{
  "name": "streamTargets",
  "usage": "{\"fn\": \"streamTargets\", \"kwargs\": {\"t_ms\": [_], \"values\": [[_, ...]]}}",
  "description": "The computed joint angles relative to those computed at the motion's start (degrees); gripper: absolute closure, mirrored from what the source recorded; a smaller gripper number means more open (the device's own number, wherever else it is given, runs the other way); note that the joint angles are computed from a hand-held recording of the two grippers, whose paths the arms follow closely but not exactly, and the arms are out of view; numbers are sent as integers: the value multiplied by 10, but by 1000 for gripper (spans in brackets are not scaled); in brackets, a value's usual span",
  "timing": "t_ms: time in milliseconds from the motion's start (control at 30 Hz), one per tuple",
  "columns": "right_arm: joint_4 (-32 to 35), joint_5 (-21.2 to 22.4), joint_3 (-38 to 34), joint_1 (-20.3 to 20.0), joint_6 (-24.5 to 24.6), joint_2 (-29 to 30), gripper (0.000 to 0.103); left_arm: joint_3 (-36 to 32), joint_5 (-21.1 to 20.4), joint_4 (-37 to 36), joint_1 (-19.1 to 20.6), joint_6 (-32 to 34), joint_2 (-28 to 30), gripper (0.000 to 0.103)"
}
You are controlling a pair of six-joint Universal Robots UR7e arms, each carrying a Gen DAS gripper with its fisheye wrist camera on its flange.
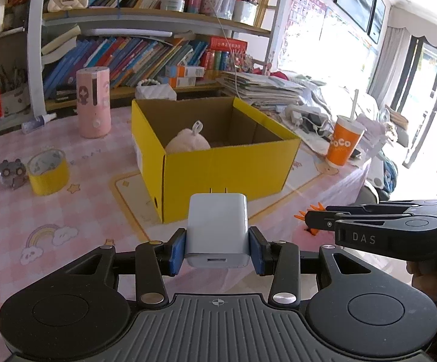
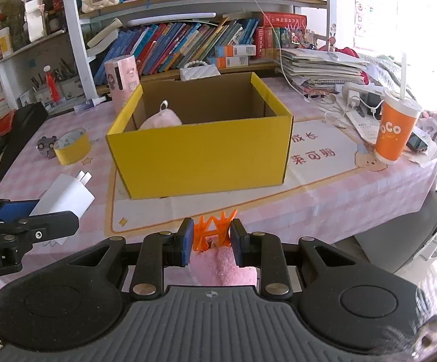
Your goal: Organize objects
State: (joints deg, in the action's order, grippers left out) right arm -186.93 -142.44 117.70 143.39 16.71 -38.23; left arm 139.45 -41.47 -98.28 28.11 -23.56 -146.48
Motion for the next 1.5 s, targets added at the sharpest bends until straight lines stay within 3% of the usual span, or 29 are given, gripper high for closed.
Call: {"fn": "streamTargets", "kwargs": {"t_ms": [233,533,733,933,967,1100,1267,1500], "values": [[-39,16,-18,-30,-69,-2,79,16,-3,-186,53,94,84,62],[-155,72,-80,-74,-247,9,79,7,-2,-466,118,229,244,62],[-190,127,-137,-110,-359,25,79,-21,1,-599,154,282,348,62],[-162,174,-183,-148,-432,51,81,-56,-4,-660,194,297,436,62],[-151,179,-187,-155,-445,56,97,-61,-4,-667,200,298,450,62],[-97,195,-199,-176,-484,67,98,-77,-3,-681,218,307,496,62],[-24,216,-199,-195,-469,62,98,-95,-5,-682,238,304,539,62],[27,234,-195,-212,-433,53,98,-114,-1,-679,262,309,585,62]]}}
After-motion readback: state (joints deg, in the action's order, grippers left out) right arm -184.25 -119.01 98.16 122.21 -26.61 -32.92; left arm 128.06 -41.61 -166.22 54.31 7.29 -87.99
